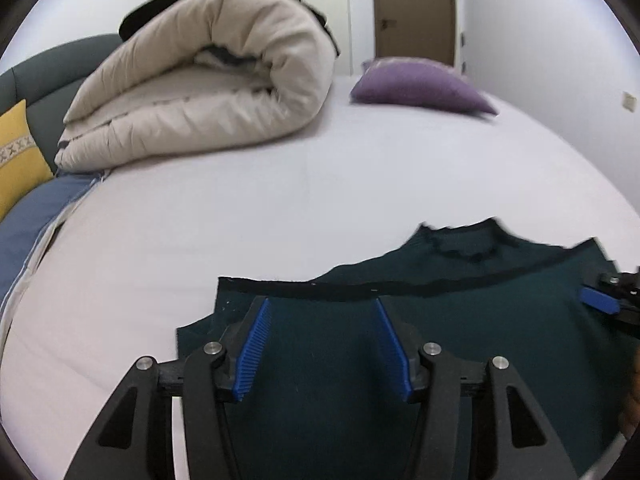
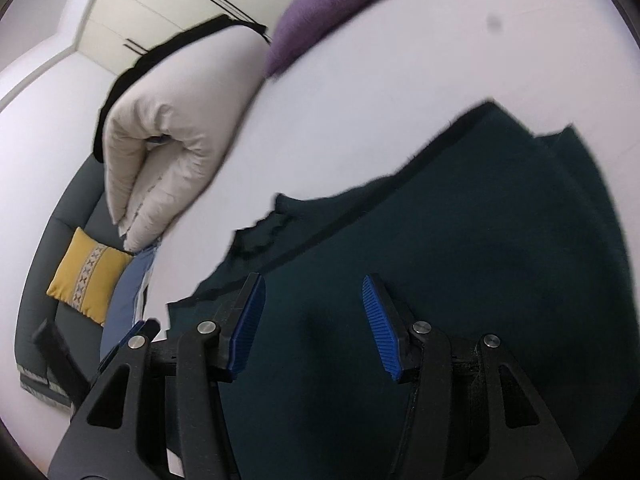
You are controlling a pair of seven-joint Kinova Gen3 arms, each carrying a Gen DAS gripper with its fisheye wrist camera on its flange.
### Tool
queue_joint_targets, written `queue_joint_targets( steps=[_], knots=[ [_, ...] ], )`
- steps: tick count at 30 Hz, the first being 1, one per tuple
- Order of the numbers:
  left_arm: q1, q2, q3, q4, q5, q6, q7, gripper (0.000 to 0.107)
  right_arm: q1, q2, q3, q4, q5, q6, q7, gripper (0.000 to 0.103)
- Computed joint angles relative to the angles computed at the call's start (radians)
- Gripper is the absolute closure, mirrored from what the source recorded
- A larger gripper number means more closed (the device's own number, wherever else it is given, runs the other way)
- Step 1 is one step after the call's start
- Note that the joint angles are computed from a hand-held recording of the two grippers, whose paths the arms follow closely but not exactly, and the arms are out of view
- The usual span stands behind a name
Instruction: Fold small clothes
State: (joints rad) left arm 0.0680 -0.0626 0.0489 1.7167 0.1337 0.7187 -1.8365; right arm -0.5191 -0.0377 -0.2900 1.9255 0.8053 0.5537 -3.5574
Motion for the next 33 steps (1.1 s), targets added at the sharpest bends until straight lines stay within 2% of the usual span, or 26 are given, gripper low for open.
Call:
queue_joint_targets(
  steps=[2,4,7,10,11,12,14,16,18,20,21,22,24,26,27,30,33],
  knots=[
    [-0.035,0.038,0.013,0.012,0.001,-0.005,0.006,0.051,0.073,-0.014,-0.027,0.039,0.012,-0.058,-0.028,0.056],
    [-0.047,0.061,-0.03,0.034,0.067,-0.005,-0.023,0.048,0.166,-0.024,-0.096,0.069,0.081,-0.095,-0.106,0.056],
    [-0.082,0.052,-0.07,0.049,0.189,0.006,-0.108,0.048,0.258,-0.053,-0.176,0.111,0.183,-0.073,-0.228,0.057],
    [-0.125,0.044,-0.083,0.068,0.286,0.009,-0.205,0.048,0.216,-0.115,-0.115,0.186,0.263,-0.076,-0.347,0.066],
    [-0.137,0.042,-0.091,0.073,0.32,0.014,-0.23,0.048,0.195,-0.135,-0.1,0.202,0.268,-0.055,-0.367,0.066],
    [-0.147,0.039,-0.097,0.077,0.344,0.019,-0.247,0.048,0.189,-0.157,-0.103,0.215,0.258,-0.018,-0.371,0.06],
    [-0.16,0.032,-0.103,0.089,0.373,0.025,-0.272,0.049,0.186,-0.208,-0.101,0.254,0.25,0.006,-0.399,0.061],
    [-0.167,0.025,-0.104,0.097,0.379,0.025,-0.286,0.049,0.198,-0.273,-0.099,0.293,0.205,0.008,-0.407,0.06],
    [-0.17,0.017,-0.108,0.109,0.39,0.019,-0.307,0.049,0.242,-0.309,-0.14,0.297,0.124,0.061,-0.359,0.059],
    [-0.172,0.007,-0.115,0.118,0.395,0.02,-0.313,0.049,0.222,-0.369,-0.127,0.317,0.073,0.092,-0.343,0.058],
    [-0.172,0.0,-0.114,0.122,0.381,0.016,-0.296,0.048,0.209,-0.399,-0.129,0.319,0.039,0.127,-0.325,0.055],
    [-0.185,-0.007,-0.098,0.125,0.353,0.008,-0.264,0.04,0.215,-0.426,-0.149,0.313,0.001,0.168,-0.297,0.049],
    [-0.183,-0.016,-0.122,0.123,0.346,0.039,-0.226,0.04,0.222,-0.471,-0.181,0.298,-0.07,0.233,-0.232,0.047],
    [-0.189,-0.043,-0.12,0.13,0.322,0.053,-0.199,0.04,0.213,-0.506,-0.179,0.293,-0.122,0.244,-0.171,0.04],
    [-0.195,-0.065,-0.113,0.141,0.307,0.055,-0.191,0.039,0.222,-0.528,-0.184,0.293,-0.161,0.234,-0.133,0.033],
    [-0.153,-0.123,-0.166,0.172,0.34,0.087,-0.226,0.039,0.202,-0.516,-0.199,0.269,-0.236,0.219,-0.043,0.032],
    [-0.124,-0.191,-0.16,0.206,0.337,0.102,-0.244,0.039,0.171,-0.467,-0.21,0.239,-0.279,0.23,-0.006,0.032]
  ],
)
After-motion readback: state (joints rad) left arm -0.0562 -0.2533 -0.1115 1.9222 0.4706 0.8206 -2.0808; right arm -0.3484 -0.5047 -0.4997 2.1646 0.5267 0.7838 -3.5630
